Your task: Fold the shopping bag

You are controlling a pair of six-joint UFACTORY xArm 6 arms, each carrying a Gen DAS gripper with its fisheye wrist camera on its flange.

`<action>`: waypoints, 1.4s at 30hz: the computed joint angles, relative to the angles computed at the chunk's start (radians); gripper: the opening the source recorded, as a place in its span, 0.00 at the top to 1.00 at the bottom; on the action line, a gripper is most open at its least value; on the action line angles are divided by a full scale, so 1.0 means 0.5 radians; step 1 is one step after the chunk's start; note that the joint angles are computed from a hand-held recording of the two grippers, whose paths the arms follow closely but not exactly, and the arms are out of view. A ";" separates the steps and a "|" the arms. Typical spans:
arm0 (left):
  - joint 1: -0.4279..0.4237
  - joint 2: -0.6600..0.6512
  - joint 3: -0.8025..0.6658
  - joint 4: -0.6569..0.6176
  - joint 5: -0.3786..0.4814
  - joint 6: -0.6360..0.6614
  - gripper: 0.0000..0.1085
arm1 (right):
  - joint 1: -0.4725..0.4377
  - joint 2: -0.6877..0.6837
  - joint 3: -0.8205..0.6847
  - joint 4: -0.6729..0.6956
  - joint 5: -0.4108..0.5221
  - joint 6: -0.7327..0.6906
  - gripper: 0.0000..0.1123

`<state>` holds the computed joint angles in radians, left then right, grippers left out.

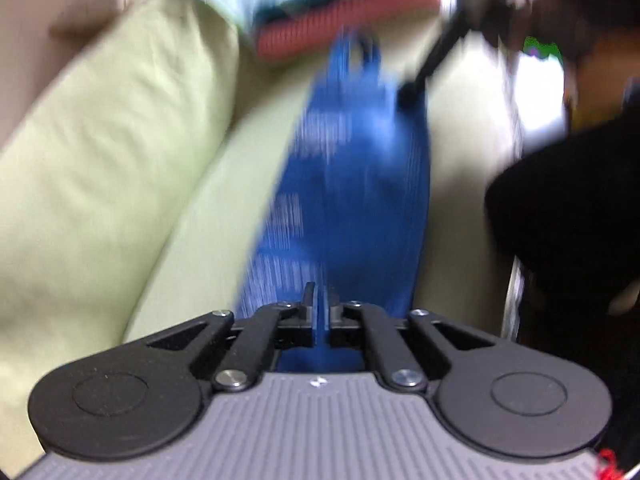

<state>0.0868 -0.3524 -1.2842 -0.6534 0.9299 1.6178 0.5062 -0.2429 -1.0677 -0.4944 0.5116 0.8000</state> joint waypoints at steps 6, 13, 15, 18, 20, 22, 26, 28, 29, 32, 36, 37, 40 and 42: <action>-0.292 0.376 -0.207 0.192 0.007 -0.134 0.85 | -0.017 -0.018 0.036 0.015 -0.057 0.001 1.00; -0.387 0.570 -0.336 0.477 0.052 -0.447 0.99 | -0.065 -0.184 0.184 0.181 -0.160 0.160 0.95; -0.378 0.595 -0.376 0.473 0.086 -0.476 0.99 | -0.088 -0.293 0.288 0.155 -0.193 0.336 0.79; -0.391 0.607 -0.389 0.486 0.088 -0.523 0.99 | -0.137 -0.392 0.431 0.304 -0.292 0.428 0.77; -0.379 0.592 -0.371 0.491 0.093 -0.508 0.99 | -0.170 -0.404 0.493 0.487 -0.361 0.397 0.77; -0.331 0.548 -0.343 0.473 0.127 -0.461 0.99 | -0.197 -0.405 0.584 0.767 -0.535 0.363 0.77; -0.307 0.579 -0.396 0.448 0.182 -0.492 0.98 | -0.204 -0.311 0.639 1.185 -0.759 0.213 0.80; -0.291 0.605 -0.434 0.422 0.224 -0.537 0.98 | -0.189 -0.260 0.649 1.317 -0.877 0.151 0.81; -0.281 0.615 -0.452 0.406 0.247 -0.568 0.97 | -0.190 -0.240 0.645 1.300 -0.902 0.181 0.83; -0.260 0.611 -0.461 0.376 0.289 -0.631 0.96 | -0.186 -0.162 0.622 1.274 -1.002 0.230 0.85; -0.264 0.623 -0.476 0.374 0.280 -0.717 0.93 | -0.199 0.038 0.376 1.256 -0.920 0.057 0.88; -0.263 0.626 -0.479 0.377 0.276 -0.730 0.92 | -0.196 0.113 0.272 1.316 -0.875 -0.064 0.89; -0.275 0.683 -0.543 0.478 0.228 -0.884 0.92 | -0.186 0.450 -0.212 1.548 -0.644 -0.578 0.90; -0.270 0.738 -0.627 0.524 0.266 -0.981 0.92 | -0.191 0.696 -0.574 1.629 -0.450 -0.818 0.91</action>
<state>-0.0482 0.0166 -1.5975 -0.3914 1.0626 1.1272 0.4106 0.1052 -1.3546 0.3199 0.2866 0.3907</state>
